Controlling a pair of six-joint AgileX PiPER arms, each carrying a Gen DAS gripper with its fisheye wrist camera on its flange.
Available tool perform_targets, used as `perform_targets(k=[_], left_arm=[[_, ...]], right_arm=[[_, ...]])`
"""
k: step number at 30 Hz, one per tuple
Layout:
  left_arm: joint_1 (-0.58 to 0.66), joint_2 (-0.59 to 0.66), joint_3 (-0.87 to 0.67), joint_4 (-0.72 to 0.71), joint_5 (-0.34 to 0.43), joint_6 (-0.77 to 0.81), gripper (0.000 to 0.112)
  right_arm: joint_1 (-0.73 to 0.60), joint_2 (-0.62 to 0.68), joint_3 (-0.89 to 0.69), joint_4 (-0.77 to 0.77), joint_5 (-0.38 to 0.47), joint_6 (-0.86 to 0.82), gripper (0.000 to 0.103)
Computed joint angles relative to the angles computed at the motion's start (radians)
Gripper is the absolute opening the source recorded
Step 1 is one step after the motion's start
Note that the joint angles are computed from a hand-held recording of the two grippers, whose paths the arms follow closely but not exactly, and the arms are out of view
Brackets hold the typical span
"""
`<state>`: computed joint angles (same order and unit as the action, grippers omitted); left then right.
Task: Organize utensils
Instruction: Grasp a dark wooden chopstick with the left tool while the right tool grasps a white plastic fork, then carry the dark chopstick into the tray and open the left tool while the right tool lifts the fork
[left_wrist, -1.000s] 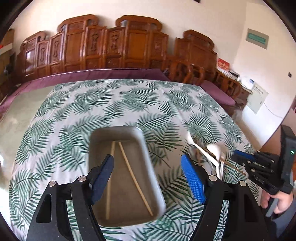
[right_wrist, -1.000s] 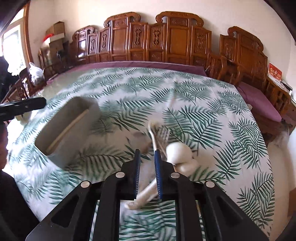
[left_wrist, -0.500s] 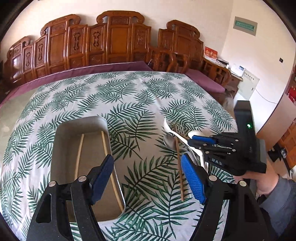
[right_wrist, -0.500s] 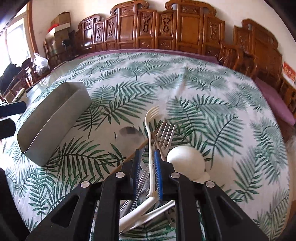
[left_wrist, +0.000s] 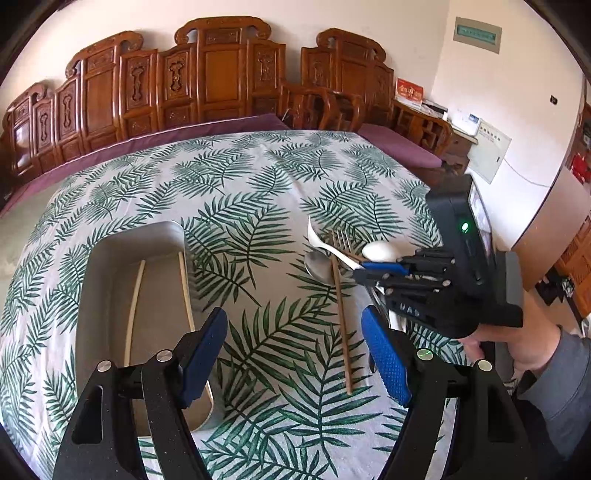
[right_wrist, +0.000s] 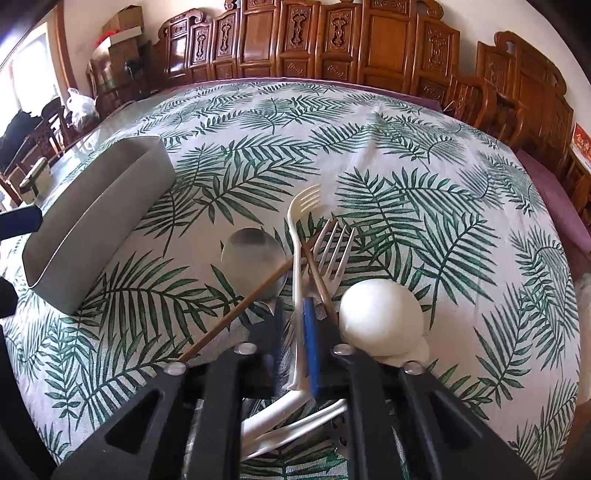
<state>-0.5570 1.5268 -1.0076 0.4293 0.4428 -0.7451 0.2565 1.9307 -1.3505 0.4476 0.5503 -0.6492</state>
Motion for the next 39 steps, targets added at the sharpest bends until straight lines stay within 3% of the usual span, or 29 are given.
perform_targets(k=[11, 15, 25, 32, 36, 39], left_arm=[[-0.070, 0.093, -0.030, 0.079, 0.017, -0.085, 0.072], [-0.090, 0.139, -0.045, 0.076, 0.011, -0.086, 0.071], [-0.098, 0.255, -0.090, -0.001, 0.002, -0.013, 0.036], [-0.107, 0.279, -0.091, 0.057, -0.001, -0.069, 0.029], [-0.106, 0.282, -0.094, 0.082, 0.009, -0.089, 0.004], [-0.083, 0.269, -0.087, 0.021, 0.000, -0.036, 0.004]], right_arm=[[-0.067, -0.140, 0.118, 0.219, -0.055, -0.186, 0.005], [-0.085, -0.141, 0.117, 0.216, -0.066, -0.164, 0.005], [-0.081, -0.127, 0.110, 0.184, -0.084, -0.121, 0.005], [-0.064, -0.129, 0.117, 0.161, -0.094, -0.110, 0.005], [-0.058, -0.132, 0.120, 0.157, -0.097, -0.107, 0.005], [-0.057, -0.132, 0.117, 0.152, -0.098, -0.097, 0.005]])
